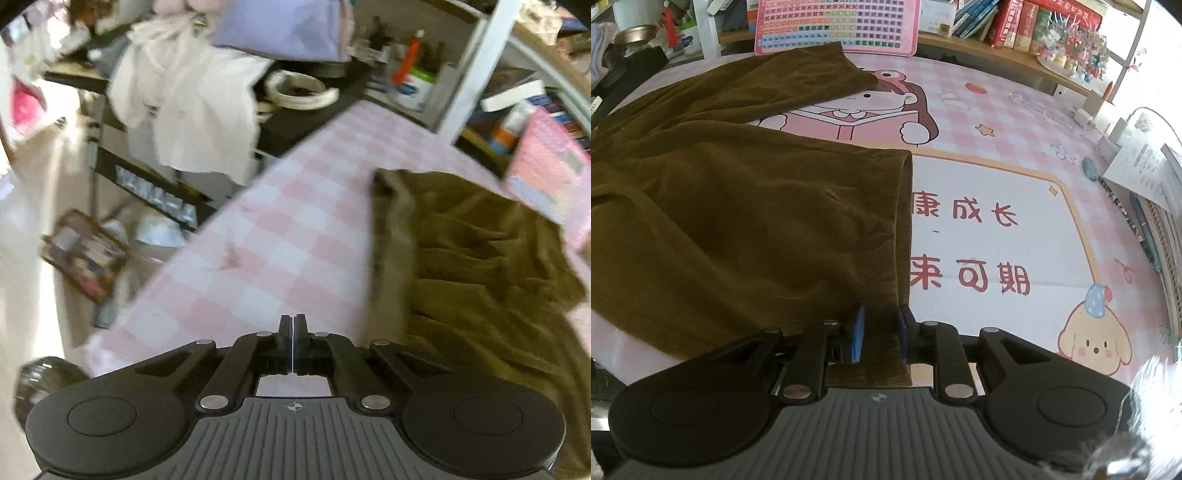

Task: Fold clothes

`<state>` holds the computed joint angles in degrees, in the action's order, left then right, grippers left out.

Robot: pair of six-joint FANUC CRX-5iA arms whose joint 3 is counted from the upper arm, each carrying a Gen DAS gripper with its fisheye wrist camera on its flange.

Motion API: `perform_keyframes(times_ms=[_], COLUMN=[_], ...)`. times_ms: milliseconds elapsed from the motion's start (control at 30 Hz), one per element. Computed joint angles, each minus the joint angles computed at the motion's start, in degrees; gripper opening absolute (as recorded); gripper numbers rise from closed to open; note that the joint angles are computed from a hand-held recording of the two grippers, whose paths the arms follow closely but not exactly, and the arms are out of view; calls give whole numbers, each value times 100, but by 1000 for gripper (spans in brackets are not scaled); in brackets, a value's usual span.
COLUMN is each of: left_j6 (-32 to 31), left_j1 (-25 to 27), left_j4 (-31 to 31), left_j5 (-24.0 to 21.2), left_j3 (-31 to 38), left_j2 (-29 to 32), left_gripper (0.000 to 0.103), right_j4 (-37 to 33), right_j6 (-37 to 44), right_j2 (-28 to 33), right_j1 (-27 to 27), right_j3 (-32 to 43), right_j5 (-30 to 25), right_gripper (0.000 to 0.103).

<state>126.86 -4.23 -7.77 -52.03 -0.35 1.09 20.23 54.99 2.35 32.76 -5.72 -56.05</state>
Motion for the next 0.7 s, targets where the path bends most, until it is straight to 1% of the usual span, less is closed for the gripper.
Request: perform_keyframes(times_ms=[33, 67, 100, 133, 167, 200, 267, 367, 467, 567, 667, 700], left_j6=[-265, -347, -431, -516, -569, -369, -88, 89, 664, 1309, 1677, 1745], left_j1=[69, 93, 114, 133, 149, 168, 273, 390, 364, 323, 304, 300], left_j4=[346, 553, 761, 970, 1168, 1286, 1732, 2552, 2623, 2591, 2652, 2627], left_j5=[191, 239, 286, 332, 364, 305, 379, 998, 1219, 1551, 1872, 1895], left_j3=[-155, -219, -284, -350, -412, -441, -656, -1244, -1353, -1510, -1729, -1749], left_j2=[-65, -78, -90, -101, -111, -110, -153, -321, -280, -297, -354, -361], left_gripper=[8, 12, 19, 24, 34, 36, 36, 36, 35, 31, 29, 26], right_j4=[-8, 7, 30, 38, 36, 34, 31, -29, -47, -97, -113, -114], right_j6=[-90, -176, -245, -279, -290, -297, -305, -247, -172, -137, -115, -111], right_j2=[-25, -48, -69, -85, -99, -111, -131, -130, -118, -139, -146, -145], right_j1=[-20, -30, -36, -39, -39, -37, -30, -26, -25, -35, -32, -27], right_j3=[-21, -50, -80, -99, -114, -126, -147, -144, -136, -146, -148, -146], right_j5=[15, 21, 21, 18, 13, 14, 20, 34, 56, 73, 70, 68], right_gripper=[21, 21, 21, 22, 22, 22, 22, 22, 22, 22, 22, 22])
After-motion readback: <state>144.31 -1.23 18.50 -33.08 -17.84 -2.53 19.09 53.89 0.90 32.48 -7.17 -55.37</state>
